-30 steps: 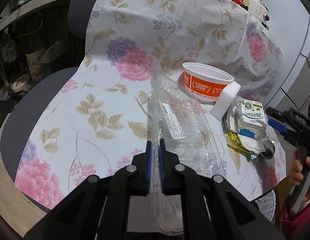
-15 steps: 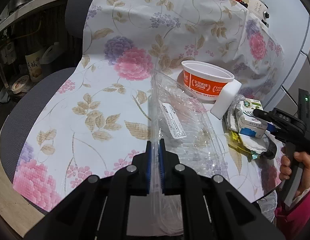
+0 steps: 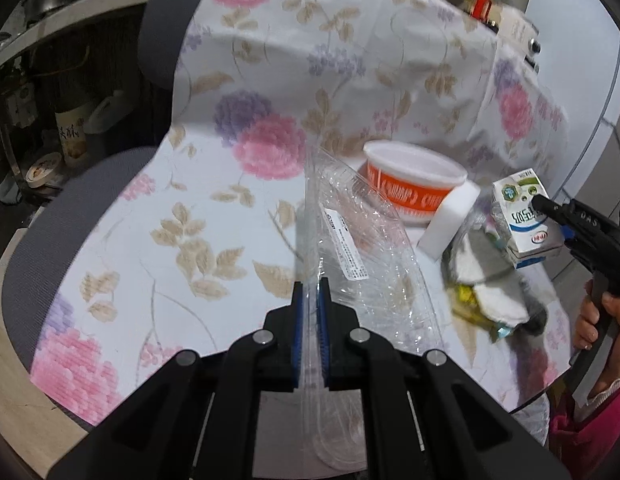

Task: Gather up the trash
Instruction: 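Carry tray and carton to the bin and open both tools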

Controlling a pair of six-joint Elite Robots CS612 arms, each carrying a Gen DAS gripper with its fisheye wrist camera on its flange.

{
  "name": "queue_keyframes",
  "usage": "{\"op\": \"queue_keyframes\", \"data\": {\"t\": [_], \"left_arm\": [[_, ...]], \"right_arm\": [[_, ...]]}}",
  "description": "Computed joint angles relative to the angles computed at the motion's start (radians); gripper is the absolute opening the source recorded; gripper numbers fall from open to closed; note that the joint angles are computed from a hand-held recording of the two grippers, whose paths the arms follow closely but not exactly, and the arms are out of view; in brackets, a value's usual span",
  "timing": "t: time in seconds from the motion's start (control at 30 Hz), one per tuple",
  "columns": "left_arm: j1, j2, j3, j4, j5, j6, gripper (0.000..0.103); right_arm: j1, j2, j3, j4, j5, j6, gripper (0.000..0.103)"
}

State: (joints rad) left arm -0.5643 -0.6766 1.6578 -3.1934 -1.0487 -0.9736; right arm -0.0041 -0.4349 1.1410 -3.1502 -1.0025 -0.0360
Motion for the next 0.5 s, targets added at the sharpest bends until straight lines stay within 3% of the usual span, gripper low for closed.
{"op": "queue_keyframes", "data": {"t": [0.3, 0.5], "left_arm": [[-0.032, -0.049, 0.053, -0.092, 0.088, -0.005, 0.004], [-0.06, -0.009, -0.011, -0.163, 0.03, 0.083, 0.005]], "right_arm": [[-0.03, -0.069, 0.107, -0.089, 0.077, -0.033, 0.036], [-0.075, -0.113, 0.2, -0.122, 0.122, -0.044, 0.036]]}}
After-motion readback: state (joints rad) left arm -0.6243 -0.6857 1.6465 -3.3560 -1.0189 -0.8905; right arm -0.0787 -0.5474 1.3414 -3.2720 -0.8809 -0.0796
